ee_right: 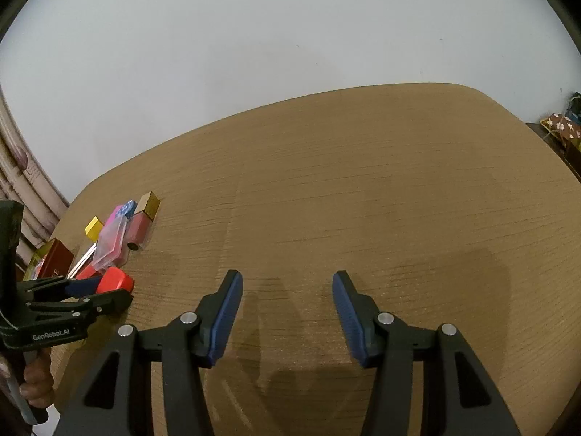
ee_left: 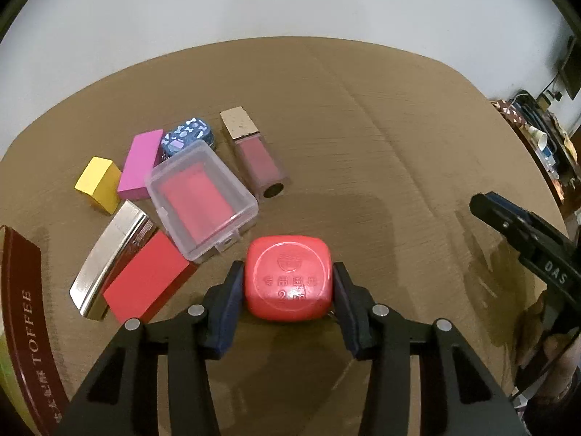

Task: Organize rigid objects
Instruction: 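Grasp the red square tape measure with the left gripper, then lower the red tape measure into the tin and release it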

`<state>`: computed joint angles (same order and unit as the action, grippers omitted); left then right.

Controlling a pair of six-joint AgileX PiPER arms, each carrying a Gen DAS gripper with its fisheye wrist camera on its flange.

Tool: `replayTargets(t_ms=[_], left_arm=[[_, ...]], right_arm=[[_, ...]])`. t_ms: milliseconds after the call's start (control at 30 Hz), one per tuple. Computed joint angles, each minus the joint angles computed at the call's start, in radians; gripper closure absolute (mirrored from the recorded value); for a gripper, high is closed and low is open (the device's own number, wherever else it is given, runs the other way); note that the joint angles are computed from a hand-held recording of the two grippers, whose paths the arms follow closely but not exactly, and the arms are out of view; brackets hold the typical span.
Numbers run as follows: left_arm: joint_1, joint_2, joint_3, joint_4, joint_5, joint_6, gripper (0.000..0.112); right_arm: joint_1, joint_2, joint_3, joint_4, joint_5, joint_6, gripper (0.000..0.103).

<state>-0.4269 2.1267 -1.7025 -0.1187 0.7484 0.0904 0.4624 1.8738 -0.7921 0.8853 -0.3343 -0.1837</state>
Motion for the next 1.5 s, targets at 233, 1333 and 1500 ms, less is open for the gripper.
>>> replayTargets(t_ms=[233, 1333, 1500], left_arm=[[-0.067, -0.191, 0.274, 0.082, -0.151, -0.086, 0.07], [0.57, -0.138, 0.138, 0.314, 0.038, -0.107, 0.064], [0.545, -0.273, 0.27, 0.363, -0.027, -0.199, 0.055]], right_arm=[[-0.009, 0.001, -0.006, 0.011, 0.008, -0.009, 0.05], [0.047, 0.108, -0.193, 0.592, -0.007, -0.632, 0.05], [0.053, 0.119, -0.212, 0.642, -0.017, -0.686, 0.05]])
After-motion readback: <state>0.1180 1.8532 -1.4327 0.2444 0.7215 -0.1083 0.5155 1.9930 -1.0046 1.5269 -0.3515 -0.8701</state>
